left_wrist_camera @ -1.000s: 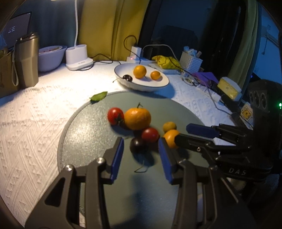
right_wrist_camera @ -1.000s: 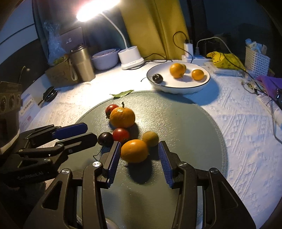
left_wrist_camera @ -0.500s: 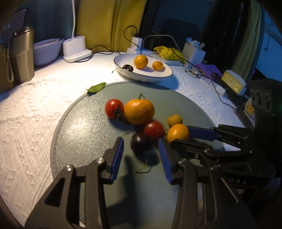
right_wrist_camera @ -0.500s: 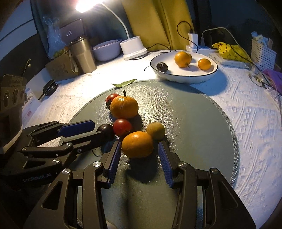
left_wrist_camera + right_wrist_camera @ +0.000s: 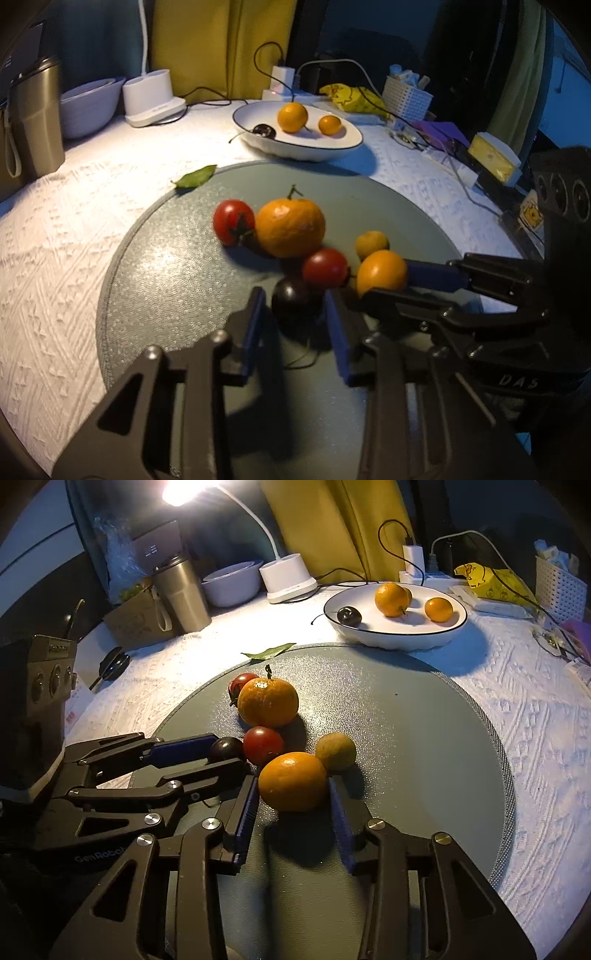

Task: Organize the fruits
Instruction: 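Grasp another dark cherry with the left tool while the right tool grasps an orange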

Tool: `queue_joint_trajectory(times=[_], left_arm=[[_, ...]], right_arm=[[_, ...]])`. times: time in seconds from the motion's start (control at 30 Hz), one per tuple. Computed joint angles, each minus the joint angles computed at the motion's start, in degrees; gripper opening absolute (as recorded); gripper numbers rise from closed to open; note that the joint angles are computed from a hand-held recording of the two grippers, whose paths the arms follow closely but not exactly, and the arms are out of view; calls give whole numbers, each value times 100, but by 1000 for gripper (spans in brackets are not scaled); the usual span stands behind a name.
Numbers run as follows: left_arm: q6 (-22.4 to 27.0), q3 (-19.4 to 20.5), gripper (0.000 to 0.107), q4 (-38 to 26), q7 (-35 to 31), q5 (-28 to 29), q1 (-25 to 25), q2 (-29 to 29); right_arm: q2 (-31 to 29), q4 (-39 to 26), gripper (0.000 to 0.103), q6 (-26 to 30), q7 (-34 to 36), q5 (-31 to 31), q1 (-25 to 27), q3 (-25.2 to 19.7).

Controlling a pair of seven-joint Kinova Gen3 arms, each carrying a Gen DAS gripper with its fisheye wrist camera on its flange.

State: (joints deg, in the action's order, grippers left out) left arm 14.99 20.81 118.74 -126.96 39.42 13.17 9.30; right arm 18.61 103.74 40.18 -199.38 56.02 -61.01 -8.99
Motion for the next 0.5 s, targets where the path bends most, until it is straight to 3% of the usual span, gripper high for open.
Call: queue_joint_trajectory(times=[0.17,0.5], left_arm=[[11,60,29,19,-178,104,-26,-82],[33,-198,29,-52,-167,83,246,-304]], right_arm=[[-81,54,40,88,-96,76,-20,-14],[-282,135,40,360,-213,247,74,-177]])
